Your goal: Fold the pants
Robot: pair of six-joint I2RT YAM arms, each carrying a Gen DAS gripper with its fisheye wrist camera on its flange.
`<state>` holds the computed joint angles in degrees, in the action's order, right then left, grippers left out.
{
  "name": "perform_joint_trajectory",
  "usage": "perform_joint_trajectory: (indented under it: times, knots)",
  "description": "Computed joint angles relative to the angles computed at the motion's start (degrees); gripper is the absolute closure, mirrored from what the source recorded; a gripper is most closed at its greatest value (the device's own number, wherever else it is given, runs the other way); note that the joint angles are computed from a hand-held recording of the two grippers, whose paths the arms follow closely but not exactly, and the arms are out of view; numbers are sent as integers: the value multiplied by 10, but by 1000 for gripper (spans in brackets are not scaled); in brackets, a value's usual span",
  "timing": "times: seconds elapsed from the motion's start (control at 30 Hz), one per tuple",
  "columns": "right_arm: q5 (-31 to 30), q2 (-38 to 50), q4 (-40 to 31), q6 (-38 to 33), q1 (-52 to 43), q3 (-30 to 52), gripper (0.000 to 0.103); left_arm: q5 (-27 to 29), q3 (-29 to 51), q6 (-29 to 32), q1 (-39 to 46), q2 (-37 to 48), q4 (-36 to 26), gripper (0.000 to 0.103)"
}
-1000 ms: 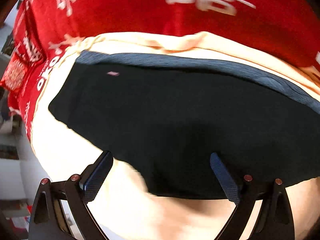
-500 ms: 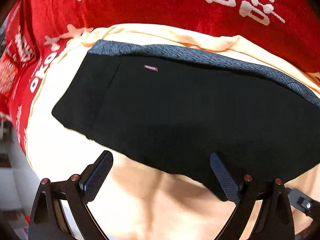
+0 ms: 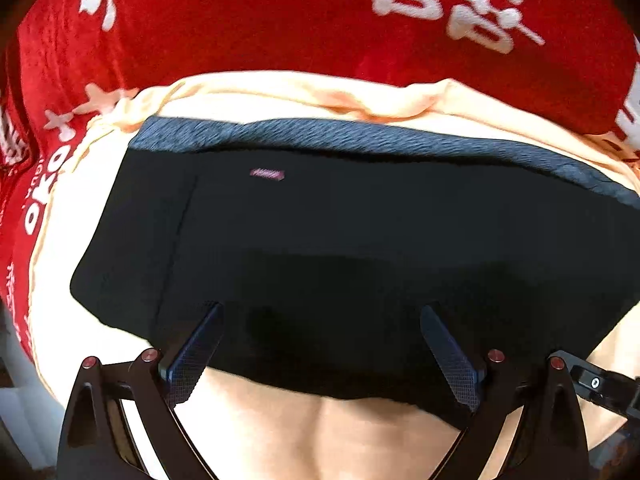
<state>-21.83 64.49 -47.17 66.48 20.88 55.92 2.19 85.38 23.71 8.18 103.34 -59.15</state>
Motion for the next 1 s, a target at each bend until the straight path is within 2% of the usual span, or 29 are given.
perform_joint_trajectory:
  times: [0.13, 0.17, 0.23, 0.27, 0.33, 0.4, 0.43, 0.47, 0.5, 0.57, 0.67, 0.73, 0.83, 0.93, 1.0]
  knots:
    - [44, -8, -51, 18, 48, -9, 94, -11, -81, 22, -28, -33, 17, 5]
    - [42, -14, -58, 26, 53, -22, 94, -27, -116, 29, -35, -48, 38, 4]
    - [29, -21, -92, 25, 53, -23, 94, -24, -168, 26, -32, -89, 87, 4]
    - [21, -36, -116, 17, 46, -20, 94, -26, -172, 25, -32, -92, 88, 4]
    - [42, -39, -198, -41, 28, 26, 94, -25, -165, 19, -32, -87, 82, 4]
    - [95, -15, -274, -145, -11, 94, 90, -28, -162, 15, -34, -84, 80, 4]
    - [114, -3, -294, -198, -44, 117, 80, -32, -164, 16, -36, -87, 82, 4]
    - [127, 14, -307, -244, -76, 138, 63, -34, -164, 18, -36, -88, 84, 4]
    - [131, 24, -312, -275, -102, 147, 57, -36, -165, 18, -37, -90, 84, 4]
    - [112, 31, -313, -309, -154, 157, 56, -42, -164, 11, -39, -91, 81, 4]
    - [34, -2, -310, -290, -201, 115, 56, -49, -172, 1, -45, -99, 85, 4]
    - [-6, -31, -289, -248, -206, 65, 58, -53, -178, 0, -48, -104, 90, 4]
    - [-27, -65, -220, -175, -197, 16, 60, -54, -171, 2, -46, -100, 84, 4]
    - [-26, -69, -179, -142, -194, -1, 60, -56, -185, 0, -53, -114, 85, 4]
    - [-31, -64, -169, -123, -201, -10, 69, -57, -186, 2, -53, -115, 87, 4]
